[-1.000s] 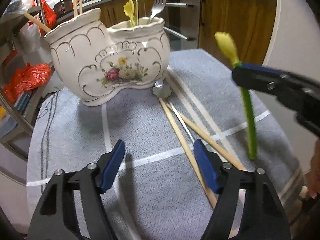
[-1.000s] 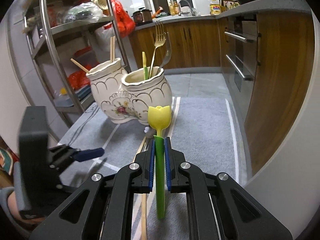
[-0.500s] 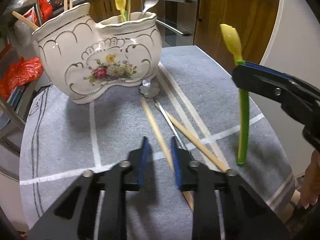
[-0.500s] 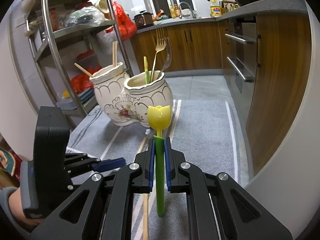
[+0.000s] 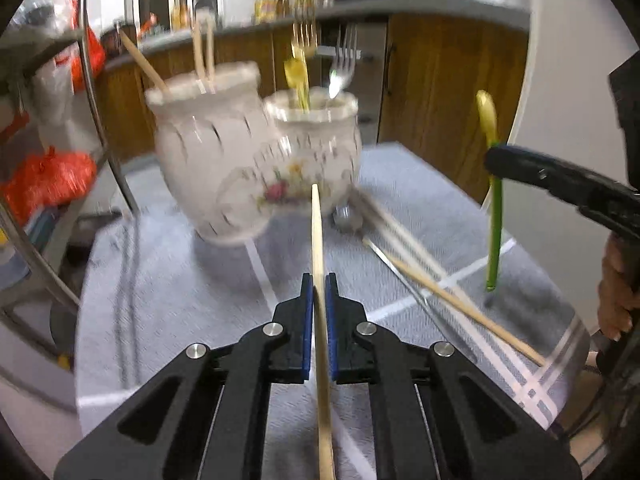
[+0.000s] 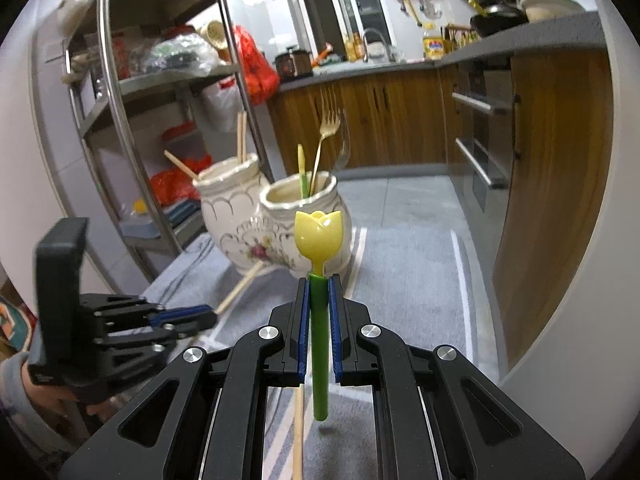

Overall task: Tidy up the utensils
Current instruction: 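Carry the chopstick and tulip spoon up over the ceramic holder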

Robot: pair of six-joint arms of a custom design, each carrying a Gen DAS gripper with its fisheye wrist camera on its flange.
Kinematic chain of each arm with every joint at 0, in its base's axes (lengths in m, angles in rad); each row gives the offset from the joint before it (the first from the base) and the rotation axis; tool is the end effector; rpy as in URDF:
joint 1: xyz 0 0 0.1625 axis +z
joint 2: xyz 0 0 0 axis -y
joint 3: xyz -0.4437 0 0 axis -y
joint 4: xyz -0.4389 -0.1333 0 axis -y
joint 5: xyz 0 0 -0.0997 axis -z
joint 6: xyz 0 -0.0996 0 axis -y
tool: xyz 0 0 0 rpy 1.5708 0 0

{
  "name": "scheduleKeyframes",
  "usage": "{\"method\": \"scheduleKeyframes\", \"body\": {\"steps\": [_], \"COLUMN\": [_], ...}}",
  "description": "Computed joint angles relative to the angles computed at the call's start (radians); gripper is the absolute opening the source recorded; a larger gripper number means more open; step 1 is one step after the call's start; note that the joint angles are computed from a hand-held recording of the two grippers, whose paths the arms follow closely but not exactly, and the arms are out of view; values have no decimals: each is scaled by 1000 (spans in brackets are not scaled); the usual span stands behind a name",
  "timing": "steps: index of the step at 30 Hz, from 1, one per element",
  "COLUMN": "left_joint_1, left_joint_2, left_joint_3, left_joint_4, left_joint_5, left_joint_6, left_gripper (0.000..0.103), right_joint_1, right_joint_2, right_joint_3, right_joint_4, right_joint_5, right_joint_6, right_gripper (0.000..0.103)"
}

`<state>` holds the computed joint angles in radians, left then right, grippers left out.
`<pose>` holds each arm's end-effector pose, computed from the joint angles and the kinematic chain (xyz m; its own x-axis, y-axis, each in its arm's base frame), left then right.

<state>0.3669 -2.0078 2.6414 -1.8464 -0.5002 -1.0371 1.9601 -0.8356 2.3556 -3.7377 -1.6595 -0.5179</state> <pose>-0.1473 -0.2930 0.2250 -0.6942 -0.0054 -0.7198 0.5437 0.6513 -0.5293 0.2895 -0.3776 0.0342 -0.6684 -0.6510 0.3598 -0.7294 0.4787 -0.4887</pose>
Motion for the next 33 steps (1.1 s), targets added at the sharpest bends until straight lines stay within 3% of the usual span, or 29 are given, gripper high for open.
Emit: {"method": "scheduleKeyframes", "body": {"steps": [3, 8, 12, 22, 33], "left_joint_1": [-85, -143, -218, -240, -309], "left_joint_2": [-98, -188, -321, -508, -619], "left_joint_3": [28, 85, 103, 117, 30], "left_joint_4": [102, 35, 180, 211, 518], "left_joint_5": [60, 141, 189, 214, 233], "left_joint_6": [-54, 30, -21, 37, -100], "left_gripper": [6, 6, 6, 5, 5], "right_joint_1": [0, -4, 0, 29, 81], "right_joint_2": [9, 29, 53, 107, 121], "right_joint_3": [3, 5, 3, -28, -74], "right_joint_4": [-45, -109, -165, -217, -185], "right_joint_5": [19, 51, 64, 37, 8], "right_joint_6": [-3, -10, -19, -39, -53], "right_gripper": [10, 10, 10, 10, 10]}}
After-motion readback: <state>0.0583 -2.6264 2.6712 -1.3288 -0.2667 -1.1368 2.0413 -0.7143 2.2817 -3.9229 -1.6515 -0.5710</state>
